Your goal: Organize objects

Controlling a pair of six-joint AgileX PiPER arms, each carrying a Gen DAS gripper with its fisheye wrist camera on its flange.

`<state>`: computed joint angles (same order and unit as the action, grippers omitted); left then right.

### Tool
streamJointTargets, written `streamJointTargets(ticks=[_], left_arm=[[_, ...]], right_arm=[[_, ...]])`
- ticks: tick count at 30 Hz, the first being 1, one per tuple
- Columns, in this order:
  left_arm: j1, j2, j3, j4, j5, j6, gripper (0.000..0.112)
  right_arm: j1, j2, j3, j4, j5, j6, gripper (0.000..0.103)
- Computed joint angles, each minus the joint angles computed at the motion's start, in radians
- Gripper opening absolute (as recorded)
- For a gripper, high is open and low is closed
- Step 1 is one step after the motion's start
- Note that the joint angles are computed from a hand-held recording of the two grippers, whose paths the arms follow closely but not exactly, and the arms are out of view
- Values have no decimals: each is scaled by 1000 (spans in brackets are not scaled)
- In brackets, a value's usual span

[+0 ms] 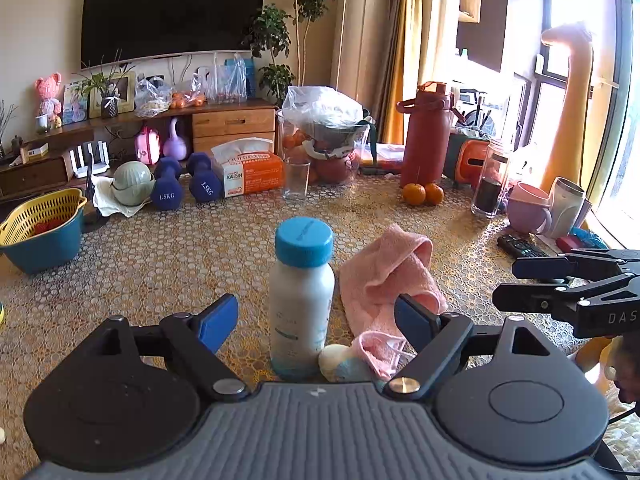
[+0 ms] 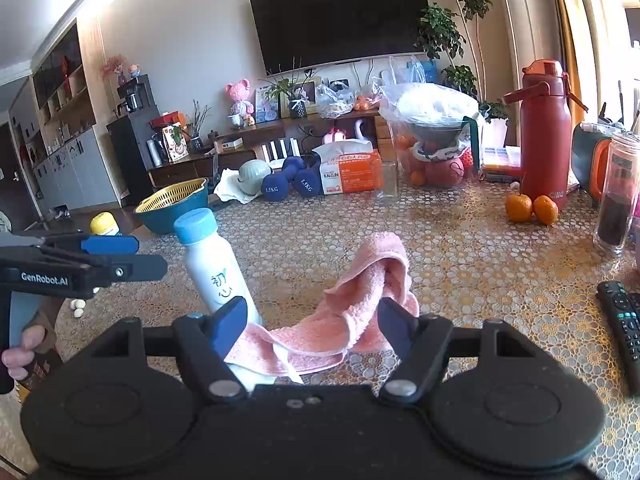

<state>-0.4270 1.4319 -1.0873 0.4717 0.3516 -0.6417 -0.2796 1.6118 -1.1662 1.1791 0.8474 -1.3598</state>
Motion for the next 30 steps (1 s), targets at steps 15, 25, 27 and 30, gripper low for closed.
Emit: streamJointTargets(ticks=[15,25,27,30], left_arm=[[-168,-92,151,417,98,-500,103],[-202,-87,166,540,124,-626,103],[-202,-84,166,545,126,-633,103],[-193,-82,164,526,117,-620,103]], right_arm=[[4,-238,261,141,-72,-171,75],[6,-270,296,143,-84,-166,75],[10,-271,299,140,-91,-159,75],[13,-268,300,136,-100,-147,76]])
